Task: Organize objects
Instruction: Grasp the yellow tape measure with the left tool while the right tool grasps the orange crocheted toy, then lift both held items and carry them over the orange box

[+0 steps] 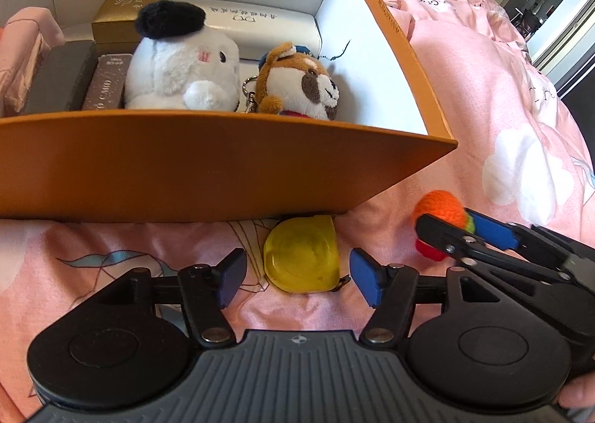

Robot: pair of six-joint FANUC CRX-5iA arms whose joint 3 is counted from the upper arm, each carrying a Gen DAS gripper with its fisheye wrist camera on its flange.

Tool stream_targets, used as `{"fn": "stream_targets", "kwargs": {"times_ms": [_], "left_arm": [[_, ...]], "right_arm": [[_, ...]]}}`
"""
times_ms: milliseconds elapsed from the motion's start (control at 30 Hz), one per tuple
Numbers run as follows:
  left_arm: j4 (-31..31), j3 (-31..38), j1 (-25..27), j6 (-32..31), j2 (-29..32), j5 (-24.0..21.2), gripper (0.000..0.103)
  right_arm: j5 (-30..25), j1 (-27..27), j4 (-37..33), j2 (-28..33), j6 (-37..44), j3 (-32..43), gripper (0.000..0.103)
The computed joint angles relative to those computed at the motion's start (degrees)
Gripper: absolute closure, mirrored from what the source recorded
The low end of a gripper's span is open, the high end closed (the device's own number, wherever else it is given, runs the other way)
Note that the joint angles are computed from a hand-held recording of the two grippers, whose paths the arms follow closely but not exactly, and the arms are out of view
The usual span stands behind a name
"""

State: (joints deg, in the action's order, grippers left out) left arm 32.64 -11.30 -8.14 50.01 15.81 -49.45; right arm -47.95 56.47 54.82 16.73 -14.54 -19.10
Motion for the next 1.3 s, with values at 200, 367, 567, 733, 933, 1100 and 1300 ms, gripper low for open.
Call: {"fn": "stream_targets", "kwargs": {"times_ms": [200,367,567,733,933,1100,1300], "left_arm": [[-1.4,-1.9,-2.6,1.2,-0.2,5.3,0.029],[-3.9,-2.4,-3.7,3.1,-0.1,8.6,0.039],[-1.4,-3.8,-3.2,0.3,-0.4,9.3,0.046],[1.2,-5.1,-2.1,-1.7,-2.1,8.4,0.047],[7.4,-8.7,0.6,-6.6,-6.8,6.7,0.047],[13.3,-11.1,3.1,-11.5,-10.5,3.8,0.047],[18.1,-9.7,5.3,-14.8,-11.8,0.1,0.047]], "right_arm": [[2.2,-1.1,1.0,-1.8,-5.2,-2.3,0.058],[3.5,-1.6,0.6,-1.9,-4.9,-2.4,0.058],[4.0,-2.0,-1.2,-1.2,-2.7,-1.4,0.058],[3.1,-1.6,-0.4,-1.0,-2.4,-1.3,0.058],[-0.1,0.2,3.7,-0.9,-1.5,-1.1,0.058],[-2.6,1.8,8.4,-2.4,-1.9,-1.8,0.058],[-2.9,2.6,13.1,-4.9,-3.0,-1.9,0.058]]}}
